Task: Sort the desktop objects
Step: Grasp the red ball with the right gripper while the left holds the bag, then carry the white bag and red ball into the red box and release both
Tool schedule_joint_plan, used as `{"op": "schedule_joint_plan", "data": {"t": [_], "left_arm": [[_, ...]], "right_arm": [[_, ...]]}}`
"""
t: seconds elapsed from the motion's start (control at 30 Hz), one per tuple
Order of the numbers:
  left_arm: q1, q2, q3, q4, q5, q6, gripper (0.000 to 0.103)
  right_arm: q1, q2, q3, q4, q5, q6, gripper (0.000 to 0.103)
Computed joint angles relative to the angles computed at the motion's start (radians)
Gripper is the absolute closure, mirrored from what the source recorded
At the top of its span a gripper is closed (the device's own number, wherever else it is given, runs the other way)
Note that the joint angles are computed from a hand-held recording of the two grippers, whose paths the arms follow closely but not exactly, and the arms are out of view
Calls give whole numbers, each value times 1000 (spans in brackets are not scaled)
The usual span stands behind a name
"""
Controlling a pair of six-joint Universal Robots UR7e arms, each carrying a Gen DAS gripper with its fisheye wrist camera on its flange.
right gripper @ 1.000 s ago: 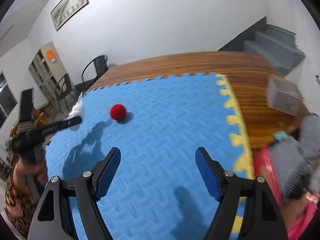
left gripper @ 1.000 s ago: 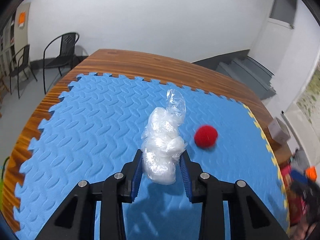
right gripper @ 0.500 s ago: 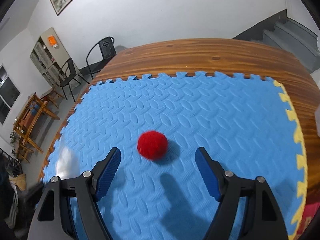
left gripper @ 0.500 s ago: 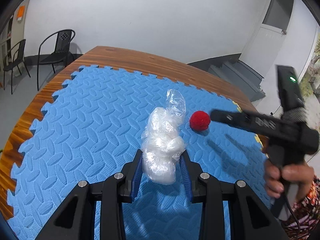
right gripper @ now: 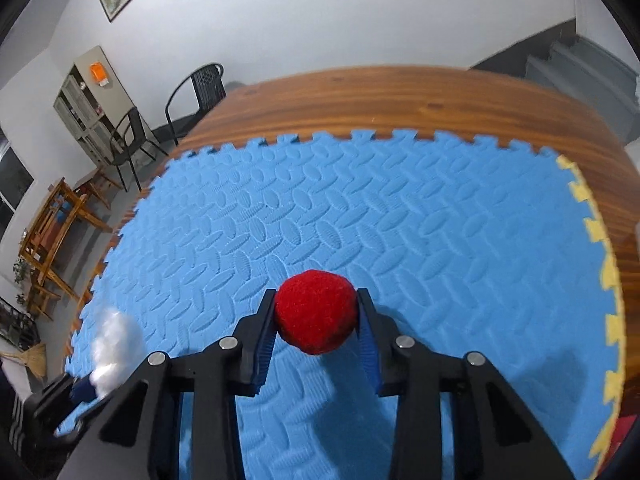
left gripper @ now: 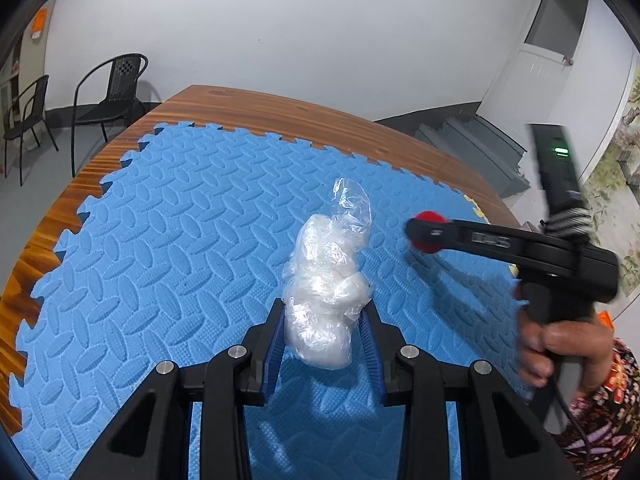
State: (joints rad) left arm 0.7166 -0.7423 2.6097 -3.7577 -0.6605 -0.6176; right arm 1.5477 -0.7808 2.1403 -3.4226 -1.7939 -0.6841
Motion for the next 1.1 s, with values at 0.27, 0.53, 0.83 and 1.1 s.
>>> {"op": "schedule_joint_plan", "data": {"t": [0.27,0.53,0.83,1.1], "left_arm": [[-21,17,-3,4,5,1,66],[-53,28,-19,63,-2,-24,66],[-153,103,-103,162,-70,-53,66],[-249,175,-265,292,-129,10,66]], "right_arm": [[-64,-197,209,-117,87,-51,62],[-269,-485,429,-218,240,-130,62],[-584,-844,529,-171,411,-177,61],[-774,-956,514,-81,496,-204,61]]}}
